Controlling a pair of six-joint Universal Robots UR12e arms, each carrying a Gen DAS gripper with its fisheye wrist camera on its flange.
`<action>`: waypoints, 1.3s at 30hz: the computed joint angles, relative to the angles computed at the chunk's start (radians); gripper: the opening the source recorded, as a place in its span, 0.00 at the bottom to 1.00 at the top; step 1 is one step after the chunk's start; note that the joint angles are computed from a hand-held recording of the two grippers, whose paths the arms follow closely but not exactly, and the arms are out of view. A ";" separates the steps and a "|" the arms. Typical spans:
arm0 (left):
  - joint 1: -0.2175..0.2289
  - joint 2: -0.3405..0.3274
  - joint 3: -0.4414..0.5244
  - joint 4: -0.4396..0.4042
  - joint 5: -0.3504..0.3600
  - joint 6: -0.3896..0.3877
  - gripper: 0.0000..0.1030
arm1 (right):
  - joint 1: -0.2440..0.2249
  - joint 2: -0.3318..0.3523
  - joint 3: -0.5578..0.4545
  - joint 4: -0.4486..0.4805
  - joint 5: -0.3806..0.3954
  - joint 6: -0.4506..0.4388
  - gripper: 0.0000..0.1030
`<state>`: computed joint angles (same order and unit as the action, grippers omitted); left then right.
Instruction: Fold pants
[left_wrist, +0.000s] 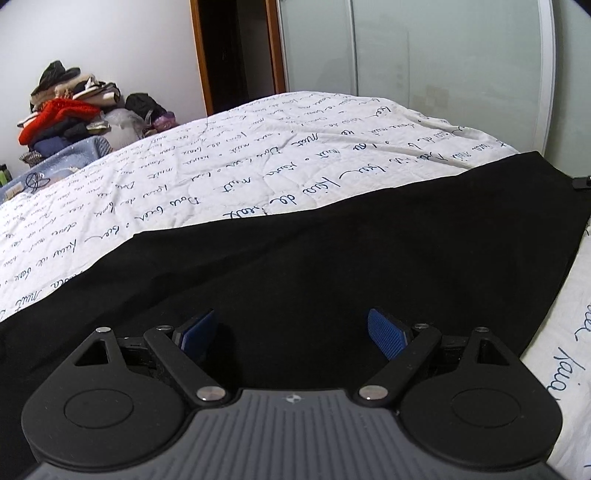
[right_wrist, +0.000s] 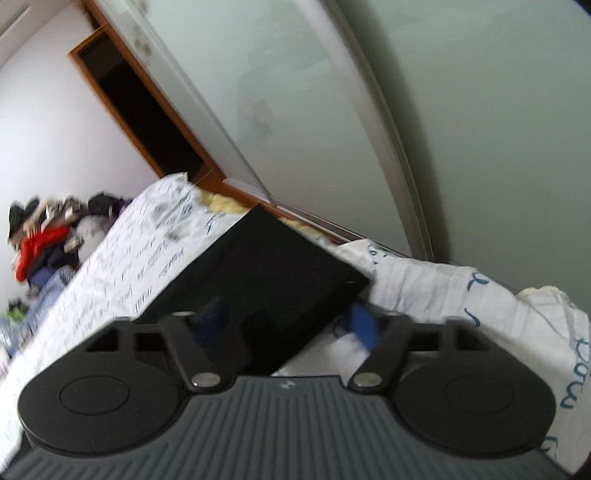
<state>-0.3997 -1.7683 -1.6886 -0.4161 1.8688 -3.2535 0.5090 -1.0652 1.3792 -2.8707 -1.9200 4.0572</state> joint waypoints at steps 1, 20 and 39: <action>-0.001 0.000 -0.001 0.003 0.003 0.005 0.87 | -0.003 -0.001 0.004 -0.005 0.004 0.020 0.30; 0.052 -0.051 0.156 -0.143 -0.416 -0.179 0.87 | 0.087 0.071 -0.133 -0.014 -0.179 -0.515 0.01; -0.022 -0.091 0.164 -0.102 -0.196 0.042 0.87 | 0.001 0.011 -0.006 -0.014 0.018 -0.059 0.55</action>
